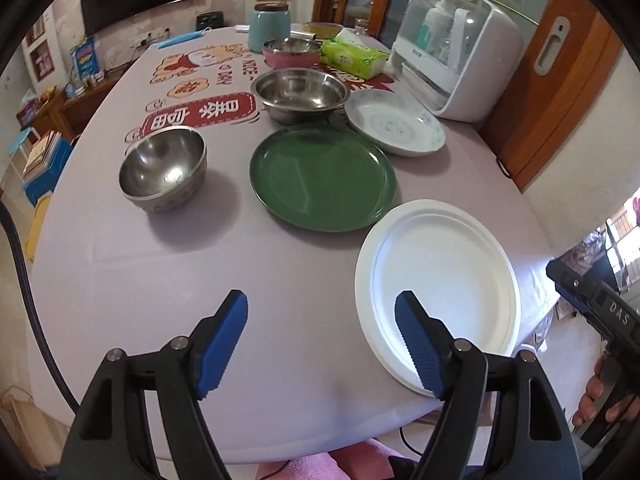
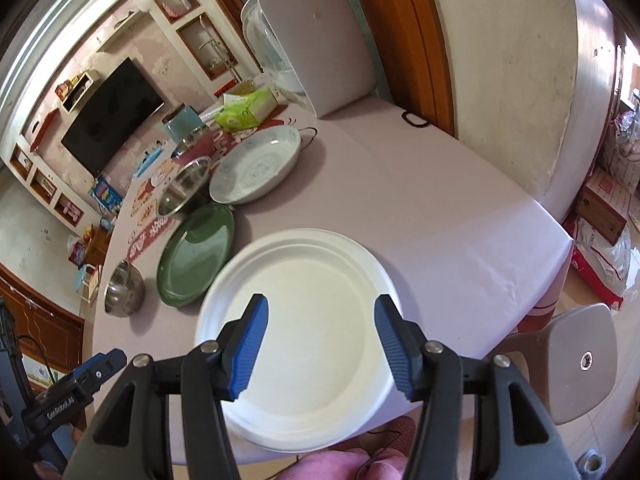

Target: Organize plates and bowls

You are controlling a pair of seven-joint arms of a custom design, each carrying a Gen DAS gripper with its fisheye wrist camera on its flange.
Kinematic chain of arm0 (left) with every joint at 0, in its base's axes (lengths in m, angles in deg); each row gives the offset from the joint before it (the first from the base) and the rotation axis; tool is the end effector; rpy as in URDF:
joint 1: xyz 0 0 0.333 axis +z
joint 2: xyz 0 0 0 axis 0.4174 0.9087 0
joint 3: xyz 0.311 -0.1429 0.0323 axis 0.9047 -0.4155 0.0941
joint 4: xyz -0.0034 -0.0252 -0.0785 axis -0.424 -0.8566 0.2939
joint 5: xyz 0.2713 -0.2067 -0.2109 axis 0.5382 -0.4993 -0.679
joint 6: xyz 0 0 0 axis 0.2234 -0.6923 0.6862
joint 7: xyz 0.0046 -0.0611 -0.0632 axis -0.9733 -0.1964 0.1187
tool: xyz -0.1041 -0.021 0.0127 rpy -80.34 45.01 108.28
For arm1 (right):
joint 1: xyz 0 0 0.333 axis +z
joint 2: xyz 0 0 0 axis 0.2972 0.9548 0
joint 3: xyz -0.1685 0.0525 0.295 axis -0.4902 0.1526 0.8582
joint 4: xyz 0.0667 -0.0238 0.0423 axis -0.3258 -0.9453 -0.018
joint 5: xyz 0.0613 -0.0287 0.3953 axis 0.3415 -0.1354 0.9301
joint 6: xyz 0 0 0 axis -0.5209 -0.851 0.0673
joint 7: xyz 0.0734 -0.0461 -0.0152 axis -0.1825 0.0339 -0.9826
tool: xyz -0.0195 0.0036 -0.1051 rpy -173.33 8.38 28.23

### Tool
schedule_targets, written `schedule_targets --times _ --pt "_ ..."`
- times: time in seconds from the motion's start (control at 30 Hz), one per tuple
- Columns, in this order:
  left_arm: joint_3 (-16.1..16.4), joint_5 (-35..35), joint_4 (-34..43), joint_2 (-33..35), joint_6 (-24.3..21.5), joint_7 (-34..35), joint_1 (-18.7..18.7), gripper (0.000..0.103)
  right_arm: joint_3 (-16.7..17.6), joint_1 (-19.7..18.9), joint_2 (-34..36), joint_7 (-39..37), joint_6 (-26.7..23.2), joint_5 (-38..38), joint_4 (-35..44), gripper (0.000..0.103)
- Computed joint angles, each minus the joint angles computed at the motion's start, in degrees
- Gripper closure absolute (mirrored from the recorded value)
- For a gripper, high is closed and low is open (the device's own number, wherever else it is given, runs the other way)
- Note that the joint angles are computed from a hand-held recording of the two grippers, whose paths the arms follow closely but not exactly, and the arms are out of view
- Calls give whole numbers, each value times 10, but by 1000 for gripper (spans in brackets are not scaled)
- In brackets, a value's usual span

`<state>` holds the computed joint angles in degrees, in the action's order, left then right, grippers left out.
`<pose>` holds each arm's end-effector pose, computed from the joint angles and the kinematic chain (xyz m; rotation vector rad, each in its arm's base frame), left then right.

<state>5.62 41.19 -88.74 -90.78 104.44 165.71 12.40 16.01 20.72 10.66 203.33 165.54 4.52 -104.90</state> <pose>0.4740 -0.2062 0.4250 -1.8675 2.1340 -0.7007 0.3991 0.1398 0.4207 -1.2997 2.1132 -0.3285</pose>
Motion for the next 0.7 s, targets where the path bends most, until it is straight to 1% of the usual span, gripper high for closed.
schedule_targets --times 0.03,0.17,0.3,0.43,0.53,0.7 --pt "1 -2 -1 -4 -3 5 -1 25 6 -2 -3 6 -1 0 2 46" --pt "20 -57 2 -17 -12 77 -14 22 41 -21 -17 40 -1 -10 4 36" --pt "35 -119 6 -23 -16 160 -26 22 81 -47 -28 81 -6 -31 10 35" --pt "37 -147 5 -26 -10 206 -24 22 133 -85 -39 137 -3 -63 9 35" --pt "39 -164 6 -26 -13 232 -22 22 148 -88 -47 167 -6 -75 2 35" --pt "36 -171 11 -26 -22 254 -18 22 150 -81 -62 201 -5 -85 -12 35"
